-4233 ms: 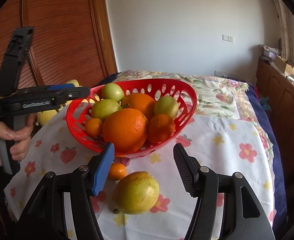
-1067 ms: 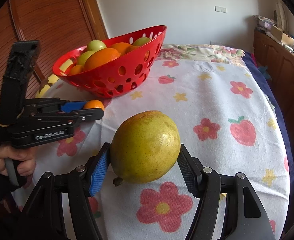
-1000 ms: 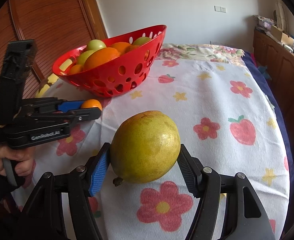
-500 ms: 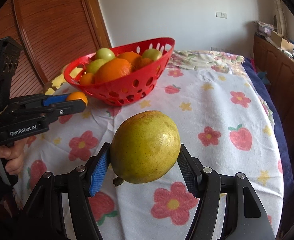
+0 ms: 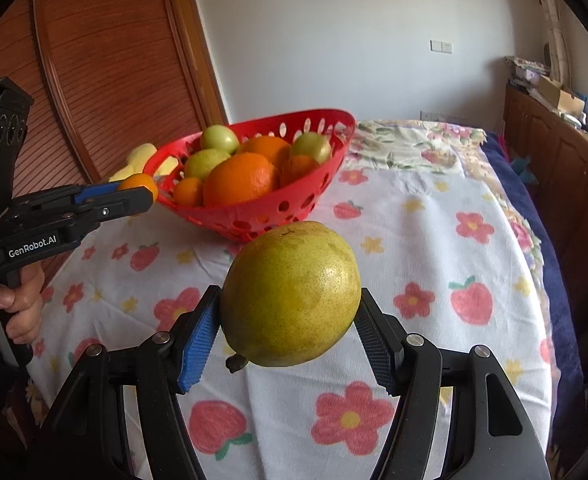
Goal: Organize fruits
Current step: 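Lift and carry the mandarin and yellow pomelo over the red basket with both tools, then open the left tool to drop the mandarin while the right tool releases the pomelo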
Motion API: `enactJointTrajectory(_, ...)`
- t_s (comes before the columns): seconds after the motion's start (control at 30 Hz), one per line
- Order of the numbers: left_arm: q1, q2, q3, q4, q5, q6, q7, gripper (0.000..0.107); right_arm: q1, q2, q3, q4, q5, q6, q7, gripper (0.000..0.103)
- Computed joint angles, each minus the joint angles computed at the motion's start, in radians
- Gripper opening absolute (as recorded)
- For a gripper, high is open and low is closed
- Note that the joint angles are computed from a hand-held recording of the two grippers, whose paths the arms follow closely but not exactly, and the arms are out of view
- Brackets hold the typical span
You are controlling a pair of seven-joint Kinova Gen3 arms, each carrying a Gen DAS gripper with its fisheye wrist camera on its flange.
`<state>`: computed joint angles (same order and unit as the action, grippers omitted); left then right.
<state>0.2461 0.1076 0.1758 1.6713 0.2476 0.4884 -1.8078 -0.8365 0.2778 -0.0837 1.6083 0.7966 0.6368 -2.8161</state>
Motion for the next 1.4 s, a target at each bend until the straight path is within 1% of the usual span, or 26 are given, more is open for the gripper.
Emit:
enactJointTrajectory(0.27,-0.019,0.042,-0.004,-0.074,-0.002,-0.006,-0.019,0.031,0.024,0.019,0.008,-0.094,-0.005,0.015,0.100,0.068)
enactJointTrajectory(0.43,-0.035,0.086,-0.002,-0.120,0.002,-0.002,-0.025,0.031,0.049,0.050,0.021,-0.175,-0.049,0.013,0.196,0.068)
enactJointTrajectory(0.63,-0.044,0.129,-0.004,-0.163,-0.013,0.005,-0.018,0.031,0.077,0.105,0.042,-0.275,-0.137,0.007,0.326,0.068)
enactJointTrajectory(0.83,-0.050,0.163,-0.007,-0.198,-0.032,0.018,-0.011,0.031,0.118,0.184,0.052,-0.400,-0.263,0.022,0.476,0.068)
enactJointTrajectory(0.97,-0.054,0.188,-0.007,-0.227,-0.040,0.031,-0.005,0.031,0.136,0.245,0.062,-0.502,-0.339,0.060,0.574,0.068)
enactJointTrajectory(1.17,-0.057,0.205,-0.004,-0.237,-0.041,0.036,-0.005,0.031,0.161,0.334,0.067,-0.649,-0.442,0.124,0.700,0.068)
enactJointTrajectory(1.3,-0.061,0.215,-0.003,-0.246,-0.038,0.041,-0.005,0.031,0.162,0.371,0.074,-0.703,-0.490,0.150,0.747,0.068)
enactJointTrajectory(1.4,-0.056,0.221,-0.007,-0.253,-0.044,0.044,0.005,0.031,0.171,0.379,0.071,-0.706,-0.527,0.140,0.767,0.068)
